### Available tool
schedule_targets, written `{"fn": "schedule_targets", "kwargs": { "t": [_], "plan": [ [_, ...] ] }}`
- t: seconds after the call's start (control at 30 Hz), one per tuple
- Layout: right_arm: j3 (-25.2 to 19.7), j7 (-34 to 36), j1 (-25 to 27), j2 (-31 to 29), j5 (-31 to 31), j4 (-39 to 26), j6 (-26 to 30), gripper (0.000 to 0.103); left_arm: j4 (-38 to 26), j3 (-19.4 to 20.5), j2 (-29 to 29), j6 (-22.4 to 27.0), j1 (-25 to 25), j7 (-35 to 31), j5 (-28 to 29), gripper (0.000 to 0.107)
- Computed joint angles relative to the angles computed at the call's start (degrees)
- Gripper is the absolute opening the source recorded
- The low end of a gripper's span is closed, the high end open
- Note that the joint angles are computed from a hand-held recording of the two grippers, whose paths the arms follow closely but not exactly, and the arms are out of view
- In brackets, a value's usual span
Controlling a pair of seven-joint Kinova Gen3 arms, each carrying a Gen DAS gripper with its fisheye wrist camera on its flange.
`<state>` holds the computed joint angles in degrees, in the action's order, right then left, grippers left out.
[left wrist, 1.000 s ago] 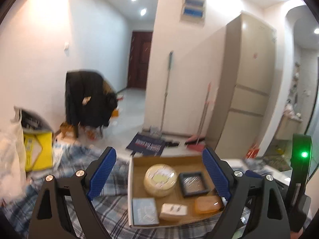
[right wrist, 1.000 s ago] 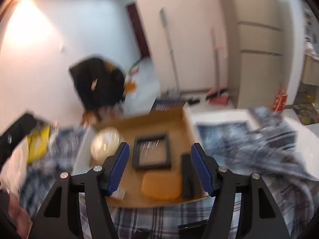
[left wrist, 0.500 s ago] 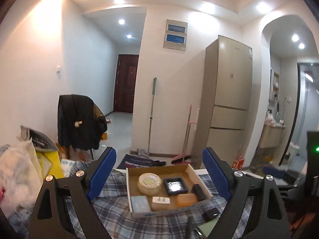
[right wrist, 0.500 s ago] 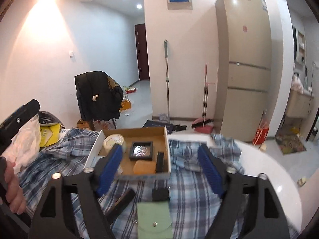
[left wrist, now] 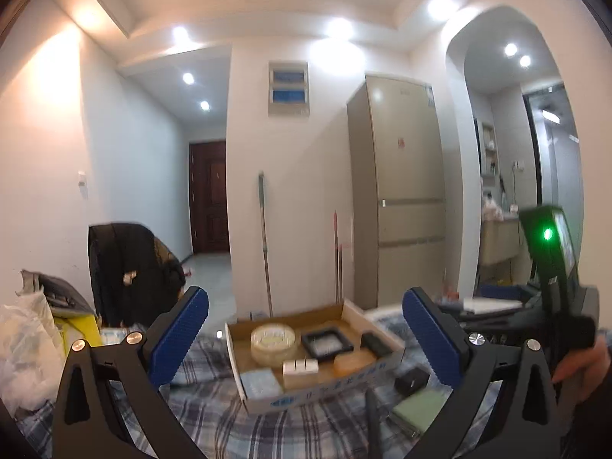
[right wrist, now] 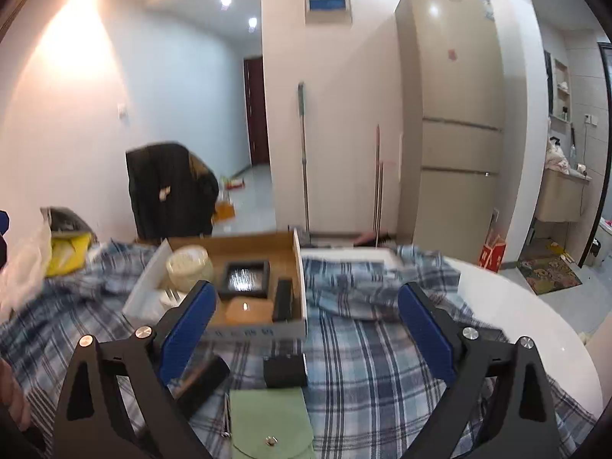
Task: Organize rigid objects
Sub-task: 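Withdraw both grippers from the box back over the shirt, then grasp the black rectangular case with the right gripper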
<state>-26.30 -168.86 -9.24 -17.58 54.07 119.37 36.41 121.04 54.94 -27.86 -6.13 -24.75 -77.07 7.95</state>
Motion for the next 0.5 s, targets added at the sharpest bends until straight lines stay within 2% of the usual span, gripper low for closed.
{"fn": "schedule_targets", "kwargs": {
  "t": [0.07,0.13,0.27,0.5],
  "plan": [
    [1.6,2.7,-1.1,1.5,-2.2,0.0,-0.7,0.094,-0.9,1.9,1.5,2.7,-2.0,0.1,0.1,0.103],
    [2.3,4.6,-2.0,3.0,-3.6,0.0,-0.4,0.084,-1.2,2.2,3.1,3.8,-2.2,0.4,-0.1,0.103],
    [5.4,10.6,-4.8,5.7,-7.6,-0.9,-0.3,0.077,-2.2,4.0,3.3,6.5,-4.7,1.8,-0.3,0.103],
    [9.9,20.5,-8.5,10.5,-14.8,-3.1,-0.1,0.063,-2.6,3.4,6.2,7.4,-2.2,2.1,-2.8,0.103]
  ]
}}
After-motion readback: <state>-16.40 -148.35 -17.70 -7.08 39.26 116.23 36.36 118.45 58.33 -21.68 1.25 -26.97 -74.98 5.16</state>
